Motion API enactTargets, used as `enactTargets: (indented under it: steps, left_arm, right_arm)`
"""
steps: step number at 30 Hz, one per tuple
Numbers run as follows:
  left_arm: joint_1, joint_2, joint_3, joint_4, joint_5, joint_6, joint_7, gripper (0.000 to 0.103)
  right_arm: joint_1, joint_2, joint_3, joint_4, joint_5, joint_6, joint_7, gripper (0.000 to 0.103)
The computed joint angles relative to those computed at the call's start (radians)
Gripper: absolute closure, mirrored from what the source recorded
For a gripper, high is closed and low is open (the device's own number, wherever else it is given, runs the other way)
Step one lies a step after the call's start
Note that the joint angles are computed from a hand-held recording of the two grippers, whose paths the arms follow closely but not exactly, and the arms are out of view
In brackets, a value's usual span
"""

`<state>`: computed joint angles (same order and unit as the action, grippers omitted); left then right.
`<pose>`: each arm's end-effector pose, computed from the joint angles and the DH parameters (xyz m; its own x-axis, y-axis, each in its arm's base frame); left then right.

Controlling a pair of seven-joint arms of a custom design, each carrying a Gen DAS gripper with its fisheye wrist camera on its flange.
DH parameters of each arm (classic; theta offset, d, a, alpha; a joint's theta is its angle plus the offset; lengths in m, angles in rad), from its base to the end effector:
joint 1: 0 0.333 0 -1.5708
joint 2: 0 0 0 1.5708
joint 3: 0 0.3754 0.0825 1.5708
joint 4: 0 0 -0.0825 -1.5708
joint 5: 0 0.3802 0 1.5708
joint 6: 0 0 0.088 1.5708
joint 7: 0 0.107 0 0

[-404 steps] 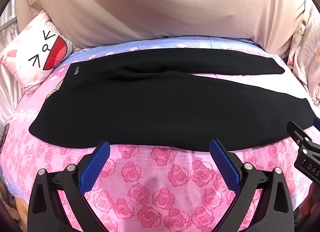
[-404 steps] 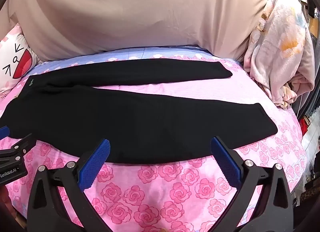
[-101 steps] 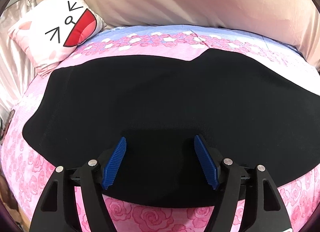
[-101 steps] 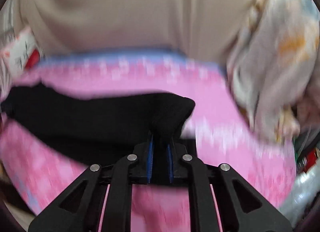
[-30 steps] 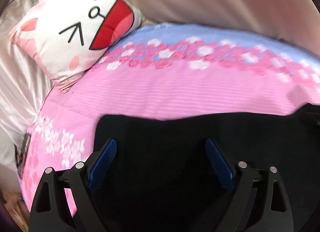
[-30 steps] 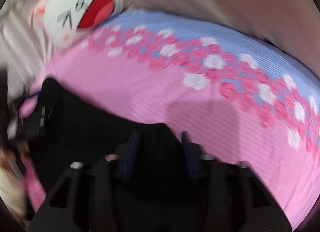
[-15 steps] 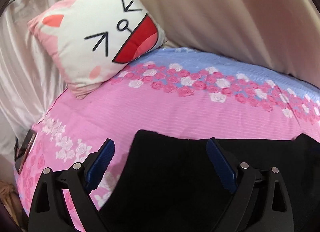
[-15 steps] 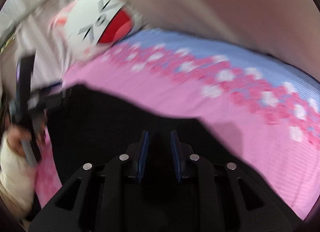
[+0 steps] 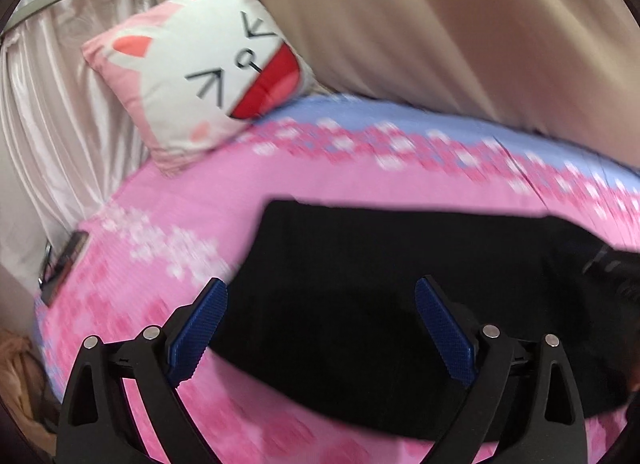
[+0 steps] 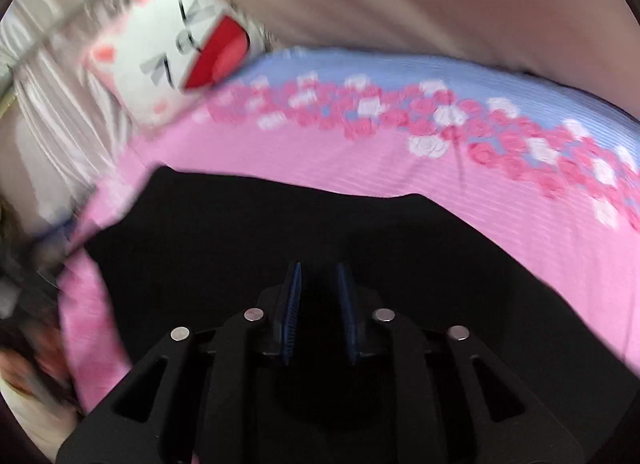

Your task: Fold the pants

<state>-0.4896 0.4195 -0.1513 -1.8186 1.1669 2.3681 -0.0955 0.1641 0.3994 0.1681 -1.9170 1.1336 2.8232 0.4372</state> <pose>0.5612 -0.3901 0.3848 0.2596 -0.9605 -0.1002 -0.6930 -0.1130 -0.7120 0.6479 0.1632 0.3777 0.4824 -0.8341 -0.2675 -0.7348 -0.2191 -0.6419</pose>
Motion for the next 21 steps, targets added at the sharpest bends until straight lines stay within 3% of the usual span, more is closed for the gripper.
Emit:
enactTargets:
  steps: [2, 4, 6, 9, 11, 13, 15, 16, 17, 19, 21]
  left_arm:
    - [-0.018, 0.026, -0.013, 0.014, -0.006, 0.008, -0.008, 0.010]
    - [-0.031, 0.068, -0.024, 0.052, -0.021, 0.035, 0.020, 0.010]
    - [-0.054, 0.111, -0.022, 0.103, -0.056, 0.001, 0.077, 0.010]
    - [-0.099, 0.184, -0.010, 0.188, -0.116, -0.105, 0.166, 0.008]
    - [-0.119, 0.180, 0.011, 0.178, -0.103, -0.103, 0.134, 0.005]
    - [-0.112, 0.172, 0.013, 0.165, -0.115, -0.084, 0.121, 0.005]
    - [-0.113, 0.170, 0.014, 0.163, -0.124, -0.083, 0.112, 0.005]
    - [-0.123, 0.174, 0.016, 0.174, -0.127, -0.108, 0.117, 0.005]
    - [-0.129, 0.179, 0.016, 0.186, -0.134, -0.131, 0.128, 0.005]
    - [-0.151, 0.196, 0.015, 0.236, -0.156, -0.216, 0.165, 0.006]
    - [-0.174, 0.204, 0.015, 0.271, -0.156, -0.264, 0.180, 0.006]
  right_arm:
    - [0.005, -0.056, -0.011, -0.093, -0.023, -0.002, -0.023, 0.084]
    - [0.001, -0.087, -0.027, -0.167, -0.012, 0.051, -0.065, 0.084]
    - [-0.013, -0.109, -0.059, -0.237, 0.000, 0.136, -0.074, 0.085]
    - [-0.145, -0.168, -0.080, -0.302, 0.189, 0.093, -0.209, 0.088]
    - [-0.205, -0.207, -0.144, -0.340, 0.252, 0.087, -0.261, 0.090]
    - [-0.219, -0.220, -0.217, -0.364, 0.290, 0.165, -0.294, 0.091]
    - [-0.308, -0.241, -0.264, -0.381, 0.301, 0.095, -0.295, 0.091]
    - [-0.371, -0.250, -0.267, -0.384, 0.310, 0.047, -0.291, 0.103]
    - [-0.400, -0.254, -0.306, -0.386, 0.310, 0.054, -0.262, 0.101]
    - [-0.422, -0.247, -0.347, -0.373, 0.422, 0.168, -0.354, 0.100]
    - [-0.479, -0.254, -0.385, -0.373, 0.462, 0.144, -0.298, 0.098]
